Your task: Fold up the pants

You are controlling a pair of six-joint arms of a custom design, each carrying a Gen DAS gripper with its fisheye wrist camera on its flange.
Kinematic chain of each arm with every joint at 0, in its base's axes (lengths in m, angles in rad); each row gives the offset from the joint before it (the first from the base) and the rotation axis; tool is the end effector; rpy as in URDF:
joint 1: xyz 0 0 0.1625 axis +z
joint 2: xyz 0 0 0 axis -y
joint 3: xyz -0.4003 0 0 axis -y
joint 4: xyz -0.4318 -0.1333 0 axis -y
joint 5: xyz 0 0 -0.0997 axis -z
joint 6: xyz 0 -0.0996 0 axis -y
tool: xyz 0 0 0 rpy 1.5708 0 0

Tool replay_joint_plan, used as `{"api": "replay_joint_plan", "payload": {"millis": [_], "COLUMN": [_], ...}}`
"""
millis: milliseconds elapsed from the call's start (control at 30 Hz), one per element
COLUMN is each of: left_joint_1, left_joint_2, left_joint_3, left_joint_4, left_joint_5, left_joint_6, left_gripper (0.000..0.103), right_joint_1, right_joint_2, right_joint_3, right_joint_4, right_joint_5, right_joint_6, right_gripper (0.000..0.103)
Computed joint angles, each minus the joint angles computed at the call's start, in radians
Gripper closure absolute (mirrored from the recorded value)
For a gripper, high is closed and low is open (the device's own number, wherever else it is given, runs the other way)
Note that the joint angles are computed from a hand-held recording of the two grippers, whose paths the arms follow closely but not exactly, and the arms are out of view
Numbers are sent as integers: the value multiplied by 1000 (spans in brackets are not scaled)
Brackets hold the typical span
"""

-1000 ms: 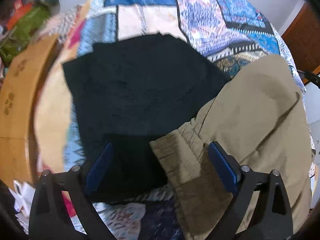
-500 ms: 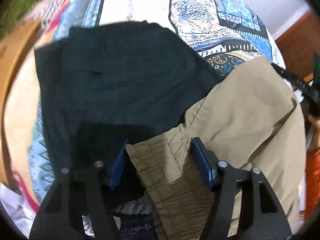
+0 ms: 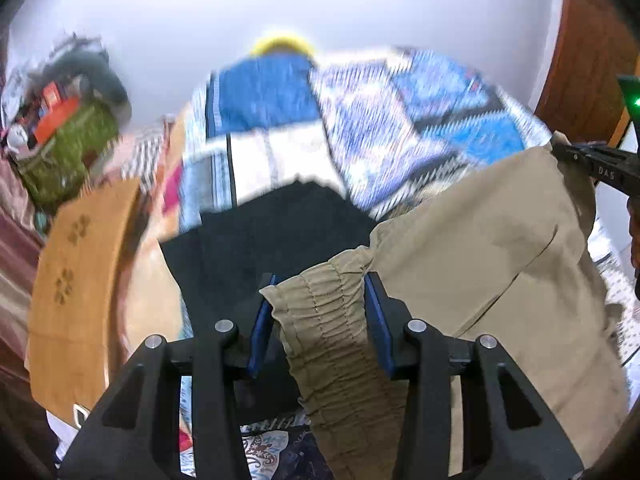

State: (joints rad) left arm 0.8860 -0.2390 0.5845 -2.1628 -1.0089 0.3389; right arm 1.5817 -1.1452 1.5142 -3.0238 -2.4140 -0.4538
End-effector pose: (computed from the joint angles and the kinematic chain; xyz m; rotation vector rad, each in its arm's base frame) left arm -0.4328 -0.8246 0.0536 1.1902 2.3080 -0.4456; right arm 0.0663 -0.6725 0.4285 -0.0630 -2.0051 0.9469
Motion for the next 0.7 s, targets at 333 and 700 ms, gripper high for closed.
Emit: {"api": "replay_joint_plan", "payload": {"millis": [333, 700], "left_joint_1": [-66, -36], "left_joint_2": [-164, -330], "left_joint_3": [209, 436], "left_joint_4": [-241, -220], "left_joint_5": [-66, -165], "left_joint_6": [80, -11], "left_gripper": [58, 58], "right_joint_1": [175, 227], "right_joint_2": [-115, -244], "right_joint_3": [66, 318], "right_joint_4": [-289, -349], "right_joint_5": [-73, -90], "right_joint_6": [-73, -26], "right_gripper": [94, 94]}}
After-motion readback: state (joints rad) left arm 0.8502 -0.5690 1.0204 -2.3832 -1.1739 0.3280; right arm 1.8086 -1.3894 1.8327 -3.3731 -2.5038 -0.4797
